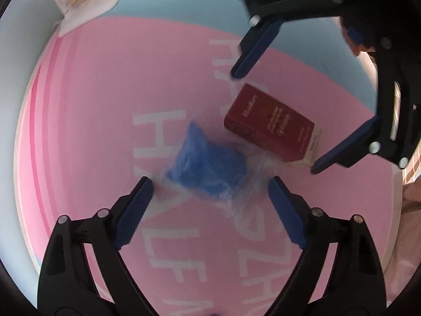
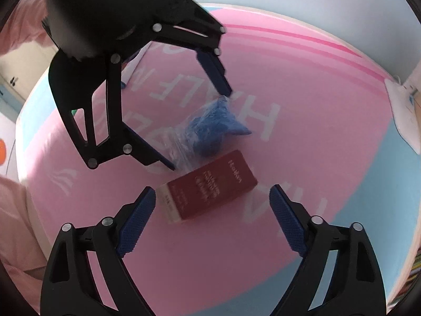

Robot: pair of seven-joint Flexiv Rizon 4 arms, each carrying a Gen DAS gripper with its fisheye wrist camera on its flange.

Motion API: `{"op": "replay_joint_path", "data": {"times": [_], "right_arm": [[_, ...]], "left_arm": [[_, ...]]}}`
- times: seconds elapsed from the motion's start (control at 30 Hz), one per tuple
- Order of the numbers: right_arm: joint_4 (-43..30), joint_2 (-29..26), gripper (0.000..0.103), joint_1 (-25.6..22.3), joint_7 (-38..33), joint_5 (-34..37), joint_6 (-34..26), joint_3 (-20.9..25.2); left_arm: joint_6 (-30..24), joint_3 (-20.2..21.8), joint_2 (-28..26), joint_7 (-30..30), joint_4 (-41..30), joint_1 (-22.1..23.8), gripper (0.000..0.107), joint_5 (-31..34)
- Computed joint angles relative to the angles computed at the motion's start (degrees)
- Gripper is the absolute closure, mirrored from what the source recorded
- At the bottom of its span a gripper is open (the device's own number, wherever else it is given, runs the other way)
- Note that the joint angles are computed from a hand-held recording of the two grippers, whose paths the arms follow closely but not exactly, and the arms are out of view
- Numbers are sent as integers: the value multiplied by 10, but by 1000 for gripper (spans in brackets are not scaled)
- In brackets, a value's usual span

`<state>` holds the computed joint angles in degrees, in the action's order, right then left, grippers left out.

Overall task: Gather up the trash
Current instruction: 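Grasp the blue glove bag with the left tool while the right tool grasps the dark red Haitey box, then carry the glove bag with the left tool while the right tool carries the red box to the wastebasket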

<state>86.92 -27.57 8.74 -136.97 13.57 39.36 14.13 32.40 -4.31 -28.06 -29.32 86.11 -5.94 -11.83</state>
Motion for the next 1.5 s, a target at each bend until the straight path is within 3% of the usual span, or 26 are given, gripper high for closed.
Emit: {"op": "replay_joint_path", "data": {"times": [0.1, 0.17, 0.2, 0.27, 0.53, 0.87, 1.17, 1.5], "right_arm": [[-20, -12, 27, -4, -15, 6, -26, 4], [-25, -14, 28, -5, -20, 8, -33, 4], [-27, -14, 28, -6, -20, 11, -34, 4], [-25, -13, 29, -5, -18, 11, -32, 2], [-25, -2, 29, -12, -8, 20, -38, -4], [10, 43, 29, -22, 10, 30, -24, -12], [105, 136, 29, -34, 24, 45, 18, -25], [249, 290, 29, -47, 45, 66, 53, -65]], "left_arm": [[-2, -7, -4, 26, -6, 6, 33, -8], [-1, -10, -8, 33, -12, 11, 51, -20], [-8, -10, -11, 29, -17, 13, 54, -27], [-33, -10, -20, 18, -35, 18, 55, -39], [0, -4, 2, 25, -2, 12, 57, -30], [5, -1, 6, 31, -20, 10, 57, -11], [28, -10, 61, 29, 21, -29, 57, 8], [62, -30, 136, 56, 83, -83, 57, 16]]}}
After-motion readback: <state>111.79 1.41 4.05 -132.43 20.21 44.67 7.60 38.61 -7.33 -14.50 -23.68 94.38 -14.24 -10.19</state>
